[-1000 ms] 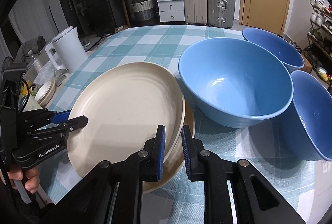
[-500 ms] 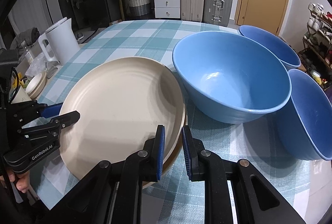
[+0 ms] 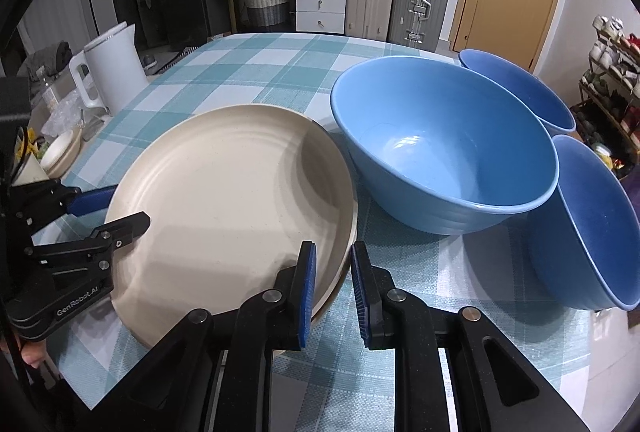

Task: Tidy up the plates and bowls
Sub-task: 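Lower the stacked plates onto the tablecloth and open both tools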

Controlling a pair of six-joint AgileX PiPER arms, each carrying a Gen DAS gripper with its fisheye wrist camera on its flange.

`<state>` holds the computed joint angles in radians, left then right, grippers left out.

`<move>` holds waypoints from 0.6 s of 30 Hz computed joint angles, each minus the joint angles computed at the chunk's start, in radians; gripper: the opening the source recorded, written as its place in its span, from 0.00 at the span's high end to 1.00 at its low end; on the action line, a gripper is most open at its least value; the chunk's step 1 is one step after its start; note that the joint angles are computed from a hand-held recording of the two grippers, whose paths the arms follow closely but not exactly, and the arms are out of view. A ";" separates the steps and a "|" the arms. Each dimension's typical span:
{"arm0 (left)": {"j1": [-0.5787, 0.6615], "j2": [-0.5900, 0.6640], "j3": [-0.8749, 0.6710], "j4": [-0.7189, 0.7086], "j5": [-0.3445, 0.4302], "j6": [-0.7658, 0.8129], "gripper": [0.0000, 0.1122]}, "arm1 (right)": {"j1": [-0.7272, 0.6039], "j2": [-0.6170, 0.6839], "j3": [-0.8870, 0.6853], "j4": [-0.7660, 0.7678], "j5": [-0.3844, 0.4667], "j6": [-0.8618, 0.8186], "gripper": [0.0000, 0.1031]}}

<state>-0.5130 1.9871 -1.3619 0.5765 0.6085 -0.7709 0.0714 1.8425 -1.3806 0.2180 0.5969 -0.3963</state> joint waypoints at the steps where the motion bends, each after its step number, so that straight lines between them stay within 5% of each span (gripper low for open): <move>1: 0.004 -0.002 0.002 -0.009 -0.004 0.007 0.70 | 0.003 -0.001 0.003 -0.010 -0.005 0.006 0.82; 10: 0.092 -0.026 0.017 -0.313 -0.069 0.225 0.65 | -0.014 -0.002 0.006 0.103 0.044 -0.113 0.52; 14: 0.087 -0.081 0.051 -0.336 -0.106 0.233 0.33 | -0.029 -0.034 0.035 0.172 0.054 -0.203 0.46; 18: 0.061 -0.134 0.071 -0.328 -0.118 0.227 0.24 | -0.068 -0.082 0.062 0.264 0.069 -0.294 0.19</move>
